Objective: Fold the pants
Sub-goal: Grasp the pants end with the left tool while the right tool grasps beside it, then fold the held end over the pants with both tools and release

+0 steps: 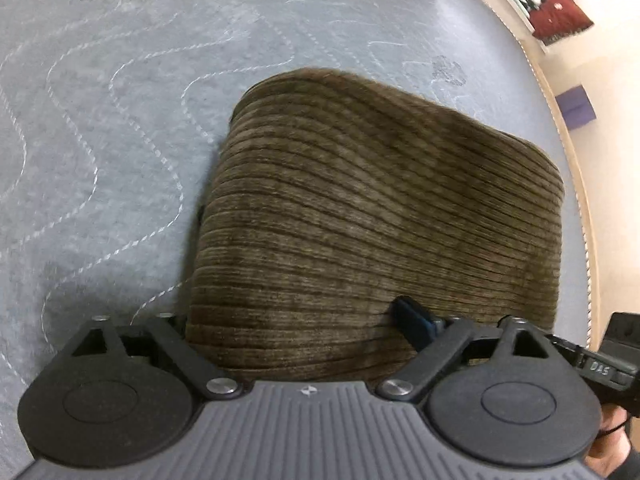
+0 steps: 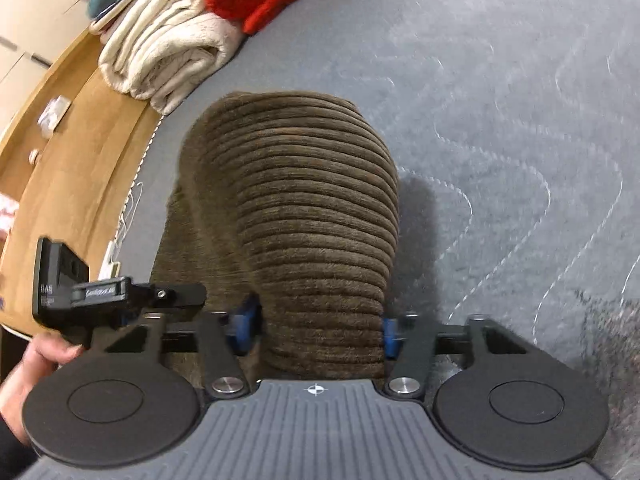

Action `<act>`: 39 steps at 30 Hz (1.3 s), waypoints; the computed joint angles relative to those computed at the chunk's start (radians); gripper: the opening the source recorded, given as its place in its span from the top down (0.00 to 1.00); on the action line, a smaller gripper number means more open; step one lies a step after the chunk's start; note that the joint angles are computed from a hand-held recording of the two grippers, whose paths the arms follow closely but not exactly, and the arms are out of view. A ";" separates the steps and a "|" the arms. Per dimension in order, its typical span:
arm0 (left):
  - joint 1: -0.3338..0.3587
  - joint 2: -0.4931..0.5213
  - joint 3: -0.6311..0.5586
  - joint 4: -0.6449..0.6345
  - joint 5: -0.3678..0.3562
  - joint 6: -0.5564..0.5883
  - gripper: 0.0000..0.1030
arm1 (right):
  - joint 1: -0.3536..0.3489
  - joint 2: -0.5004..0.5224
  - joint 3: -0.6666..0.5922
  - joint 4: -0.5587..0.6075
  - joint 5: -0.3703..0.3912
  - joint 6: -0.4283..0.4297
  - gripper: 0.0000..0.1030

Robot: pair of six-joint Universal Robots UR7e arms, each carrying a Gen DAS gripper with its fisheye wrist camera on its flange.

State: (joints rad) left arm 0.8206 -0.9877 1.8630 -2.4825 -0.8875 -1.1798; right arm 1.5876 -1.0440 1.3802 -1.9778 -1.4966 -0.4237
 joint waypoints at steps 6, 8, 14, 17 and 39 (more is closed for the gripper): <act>-0.048 0.035 -0.097 0.049 0.099 0.072 0.51 | 0.006 -0.032 0.010 -0.064 0.049 0.000 0.61; -0.059 0.056 -0.119 -0.054 0.116 0.142 0.52 | 0.005 -0.039 -0.011 -0.100 0.082 0.015 0.61; -0.072 0.136 -0.237 -0.213 0.138 0.339 0.52 | 0.017 -0.017 -0.176 -0.089 0.138 -0.103 0.61; -0.066 0.175 -0.289 -0.264 0.138 0.408 0.52 | 0.016 0.014 -0.270 -0.048 0.153 -0.151 0.61; 0.012 0.359 -0.584 0.184 0.141 0.388 0.74 | 0.023 0.216 -0.508 0.005 -0.190 -0.264 0.57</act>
